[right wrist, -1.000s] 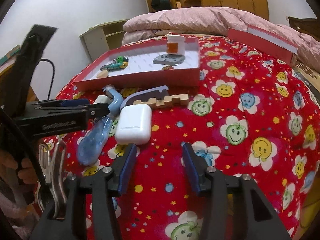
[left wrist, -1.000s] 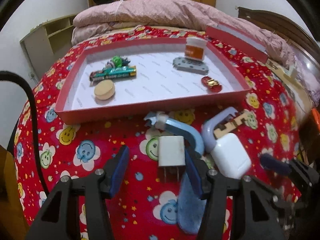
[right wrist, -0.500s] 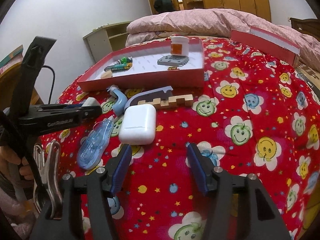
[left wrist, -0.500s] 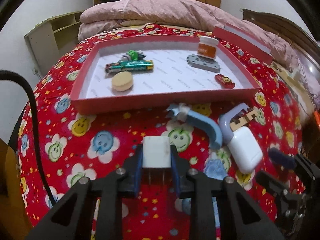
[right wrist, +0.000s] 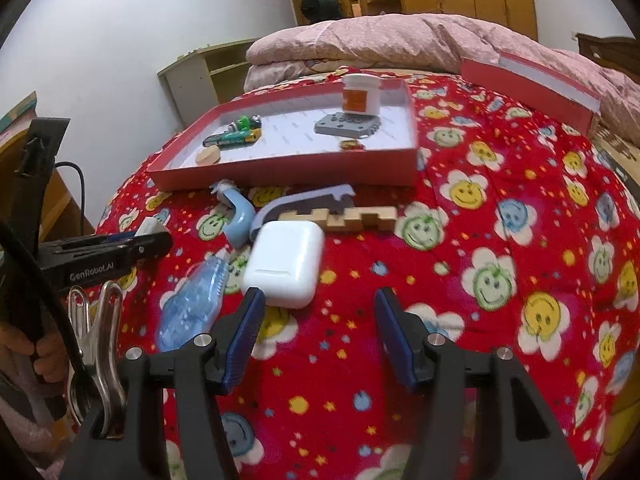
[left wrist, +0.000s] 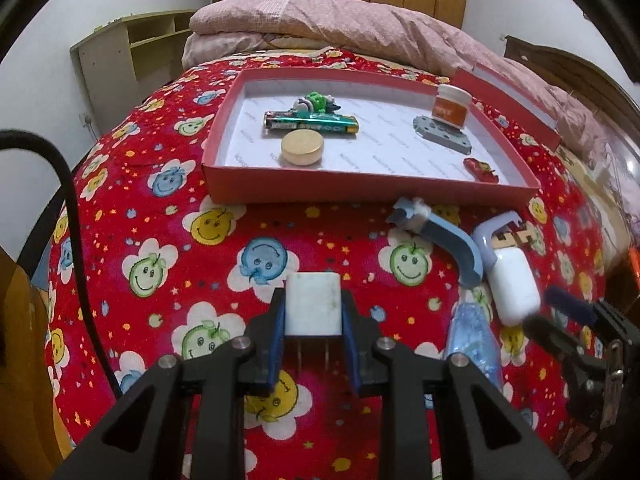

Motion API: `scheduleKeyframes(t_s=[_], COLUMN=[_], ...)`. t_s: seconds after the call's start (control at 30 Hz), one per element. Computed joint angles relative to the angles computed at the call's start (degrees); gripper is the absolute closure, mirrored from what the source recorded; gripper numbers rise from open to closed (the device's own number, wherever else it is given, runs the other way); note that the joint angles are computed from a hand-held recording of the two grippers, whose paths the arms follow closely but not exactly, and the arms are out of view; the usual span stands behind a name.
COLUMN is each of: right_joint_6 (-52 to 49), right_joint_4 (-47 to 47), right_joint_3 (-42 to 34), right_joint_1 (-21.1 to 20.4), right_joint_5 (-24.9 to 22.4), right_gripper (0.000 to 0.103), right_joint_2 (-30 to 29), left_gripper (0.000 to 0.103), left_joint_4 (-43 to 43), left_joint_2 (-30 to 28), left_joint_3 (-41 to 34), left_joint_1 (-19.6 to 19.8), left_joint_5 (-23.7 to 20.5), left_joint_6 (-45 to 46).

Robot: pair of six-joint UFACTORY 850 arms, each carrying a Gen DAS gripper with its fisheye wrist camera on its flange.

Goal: Organize rigid objects
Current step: 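Close right gripper on earbud case while left gripper lifts plug charger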

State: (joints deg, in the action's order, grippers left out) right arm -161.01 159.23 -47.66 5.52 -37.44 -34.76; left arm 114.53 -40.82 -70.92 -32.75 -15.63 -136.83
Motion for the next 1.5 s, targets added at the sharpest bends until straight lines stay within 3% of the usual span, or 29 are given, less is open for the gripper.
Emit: scheduleKeyframes(t_s=[0.27, 0.57, 1.13, 1.5], right_joint_6=[-1.5, -12.1, -2.4, 1.6], right_joint_4=[1.8, 13.5, 5.8, 2.6], right_joint_3=[-2.3, -4.1, -1.5, -0.6], right_joint_1=[2.4, 5.0, 2.1, 0.4], right_joint_5=[2.2, 2.7, -0.2, -2.2], right_gripper=[0.044, 0.044, 0.046, 0.046], right_joint_2=[-0.7, -2.4, -1.0, -0.1], left_gripper=[0.077, 0.077, 0.077, 0.077], left_joint_4=[2.3, 6.2, 9.9, 8.4], left_joint_2=[0.0, 0.1, 2.6, 3.2], left_joint_3=[0.3, 0.9, 1.9, 0.6], left_joint_1=[-0.2, -0.2, -0.4, -0.1], left_joint_5=[-0.7, -1.4, -1.8, -2.3], left_joint_6=[-2.4, -6.2, -11.2, -8.7])
